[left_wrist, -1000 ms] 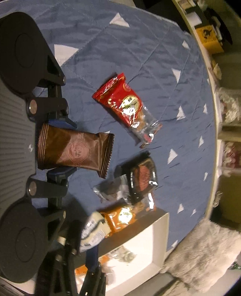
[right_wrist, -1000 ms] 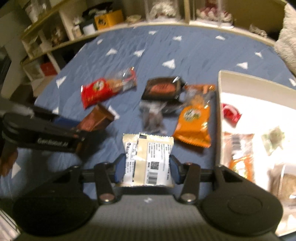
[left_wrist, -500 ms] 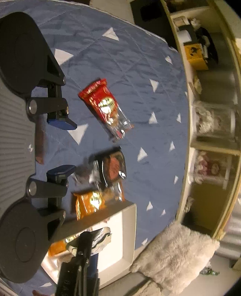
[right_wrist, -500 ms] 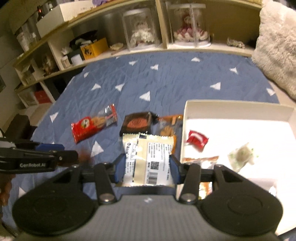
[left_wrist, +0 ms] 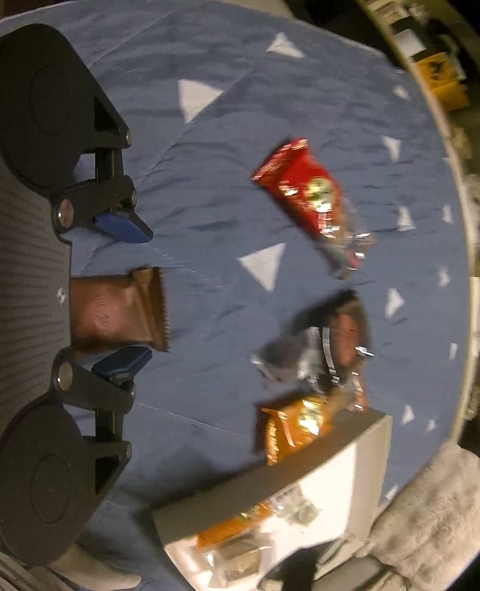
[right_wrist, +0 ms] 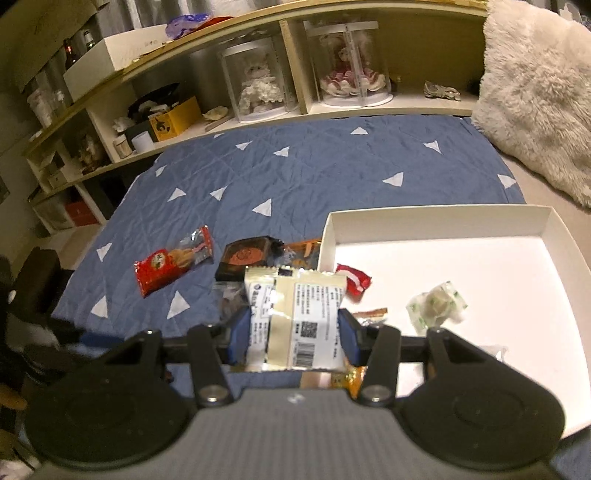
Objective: Organize snacks
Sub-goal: 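Carry the white biscuit pack and brown chocolate bar into the white box with both tools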
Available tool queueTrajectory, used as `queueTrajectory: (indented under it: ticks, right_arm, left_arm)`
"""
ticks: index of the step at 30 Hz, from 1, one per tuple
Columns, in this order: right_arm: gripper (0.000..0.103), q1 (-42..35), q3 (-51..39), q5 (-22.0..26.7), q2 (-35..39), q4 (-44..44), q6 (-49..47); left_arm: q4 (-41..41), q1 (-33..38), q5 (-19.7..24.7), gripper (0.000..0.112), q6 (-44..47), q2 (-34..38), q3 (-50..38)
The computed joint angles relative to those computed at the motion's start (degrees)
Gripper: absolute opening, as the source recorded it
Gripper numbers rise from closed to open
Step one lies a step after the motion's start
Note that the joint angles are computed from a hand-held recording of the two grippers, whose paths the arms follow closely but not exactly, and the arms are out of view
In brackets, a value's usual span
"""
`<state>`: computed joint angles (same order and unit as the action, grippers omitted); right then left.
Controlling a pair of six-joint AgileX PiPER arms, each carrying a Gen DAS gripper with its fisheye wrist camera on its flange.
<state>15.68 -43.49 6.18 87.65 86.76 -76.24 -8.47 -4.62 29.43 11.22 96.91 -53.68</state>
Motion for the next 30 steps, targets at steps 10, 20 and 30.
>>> queueTrajectory:
  ticks: [10, 20, 30]
  right_arm:
    - [0.055, -0.9, -0.2, 1.4, 0.8, 1.0, -0.8]
    - [0.055, -2.7, 0.2, 3.9, -1.4, -1.0, 0.0]
    - [0.055, -10.0, 1.6, 9.0, -6.0, -18.6, 12.8]
  left_arm:
    - [-3.3, 0.1, 3.2, 0.055, 1.4, 4.2, -1.5]
    - [1.1, -1.9, -2.9, 0.043, -8.6, -2.9, 0.9]
    - [6.6, -11.1, -5.7, 0.043, -23.7, -7.1, -0.4]
